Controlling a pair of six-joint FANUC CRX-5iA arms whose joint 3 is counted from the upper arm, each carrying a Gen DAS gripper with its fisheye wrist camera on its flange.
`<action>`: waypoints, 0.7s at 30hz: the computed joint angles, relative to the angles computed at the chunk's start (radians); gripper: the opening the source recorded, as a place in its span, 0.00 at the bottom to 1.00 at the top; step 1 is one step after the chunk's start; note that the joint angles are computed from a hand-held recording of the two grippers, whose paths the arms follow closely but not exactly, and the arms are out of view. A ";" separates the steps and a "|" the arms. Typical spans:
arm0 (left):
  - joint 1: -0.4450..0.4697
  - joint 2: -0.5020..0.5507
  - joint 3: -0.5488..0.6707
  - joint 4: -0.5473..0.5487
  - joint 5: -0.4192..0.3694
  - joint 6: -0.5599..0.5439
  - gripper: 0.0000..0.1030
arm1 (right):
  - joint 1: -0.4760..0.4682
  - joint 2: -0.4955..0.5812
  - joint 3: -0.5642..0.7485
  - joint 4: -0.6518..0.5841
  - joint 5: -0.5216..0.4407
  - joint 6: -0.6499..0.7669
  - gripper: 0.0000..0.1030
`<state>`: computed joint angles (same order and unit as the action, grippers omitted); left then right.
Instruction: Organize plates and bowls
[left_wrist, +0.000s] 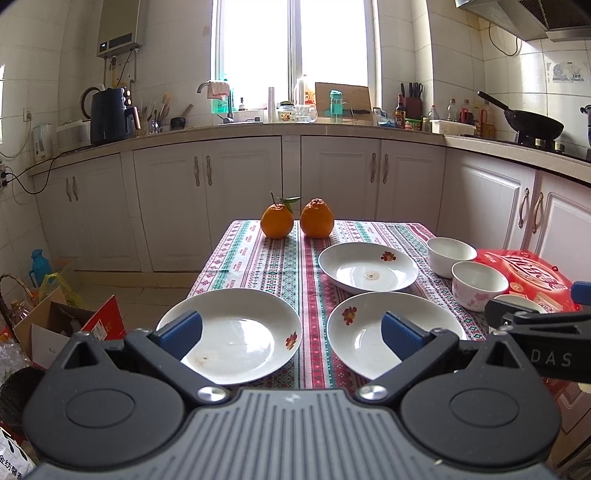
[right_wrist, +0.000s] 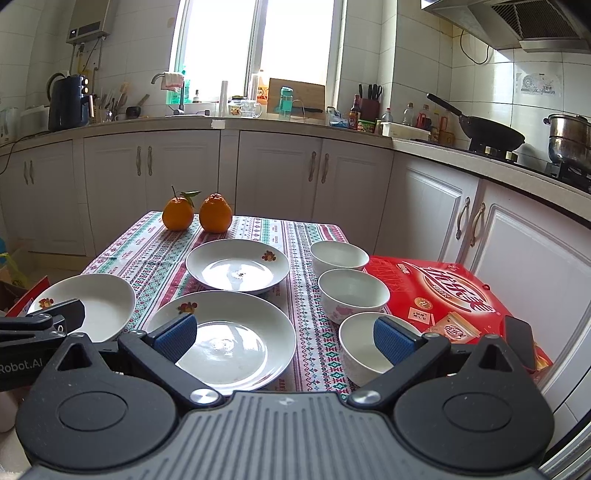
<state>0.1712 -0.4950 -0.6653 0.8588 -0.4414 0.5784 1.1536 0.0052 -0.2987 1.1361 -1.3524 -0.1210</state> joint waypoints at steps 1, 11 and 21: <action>0.000 0.000 0.000 0.001 0.000 -0.001 0.99 | 0.000 0.000 0.000 0.000 0.000 0.000 1.00; -0.004 0.002 -0.003 0.013 0.005 -0.022 0.99 | -0.004 0.006 0.010 -0.007 -0.003 0.012 1.00; -0.004 0.036 -0.010 0.117 0.034 -0.147 0.99 | -0.082 -0.037 -0.008 0.008 0.179 0.072 1.00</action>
